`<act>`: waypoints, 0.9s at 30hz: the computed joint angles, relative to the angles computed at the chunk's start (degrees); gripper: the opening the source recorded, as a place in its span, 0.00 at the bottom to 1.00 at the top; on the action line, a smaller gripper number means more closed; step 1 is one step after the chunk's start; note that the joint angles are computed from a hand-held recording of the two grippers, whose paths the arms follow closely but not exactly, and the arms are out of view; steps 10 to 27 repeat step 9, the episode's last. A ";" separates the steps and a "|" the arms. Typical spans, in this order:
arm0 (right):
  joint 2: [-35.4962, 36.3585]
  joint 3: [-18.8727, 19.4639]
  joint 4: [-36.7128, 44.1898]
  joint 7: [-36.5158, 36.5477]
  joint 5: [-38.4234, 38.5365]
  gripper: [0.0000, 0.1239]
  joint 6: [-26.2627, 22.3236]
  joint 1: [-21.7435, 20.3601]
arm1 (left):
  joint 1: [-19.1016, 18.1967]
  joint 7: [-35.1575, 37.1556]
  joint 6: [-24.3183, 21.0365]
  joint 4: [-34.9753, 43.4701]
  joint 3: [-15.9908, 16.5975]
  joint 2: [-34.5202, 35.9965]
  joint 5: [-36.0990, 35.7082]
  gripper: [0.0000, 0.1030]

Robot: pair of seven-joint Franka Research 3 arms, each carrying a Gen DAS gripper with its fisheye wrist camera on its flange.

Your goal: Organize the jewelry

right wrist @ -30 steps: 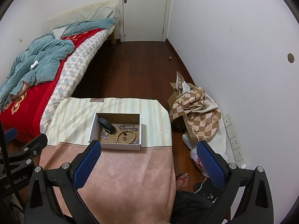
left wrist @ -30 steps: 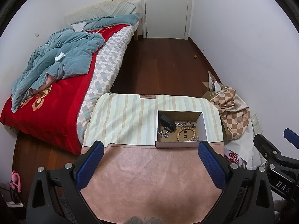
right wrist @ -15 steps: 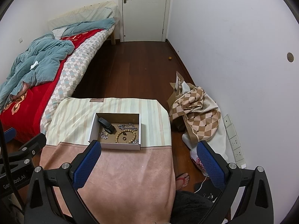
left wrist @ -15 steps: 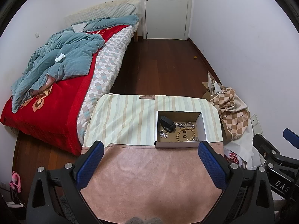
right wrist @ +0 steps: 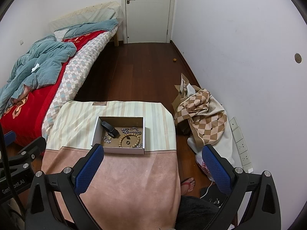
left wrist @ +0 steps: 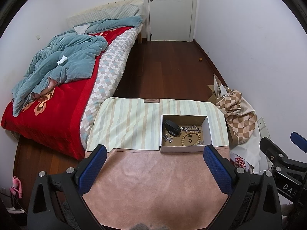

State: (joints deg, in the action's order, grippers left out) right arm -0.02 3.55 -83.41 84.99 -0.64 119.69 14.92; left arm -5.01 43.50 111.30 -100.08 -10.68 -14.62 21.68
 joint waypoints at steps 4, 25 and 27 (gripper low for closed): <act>-0.16 0.00 -0.02 0.00 0.04 0.83 -0.12 0.02 | 0.00 -0.06 -0.20 0.24 -0.02 -0.02 0.05 1.00; -0.13 -0.03 0.01 -0.03 0.23 0.83 -0.18 -0.02 | 0.01 -0.45 0.49 -0.11 -0.07 -0.44 0.04 1.00; -0.13 -0.03 0.01 -0.03 0.23 0.83 -0.18 -0.02 | 0.01 -0.45 0.49 -0.11 -0.07 -0.44 0.04 1.00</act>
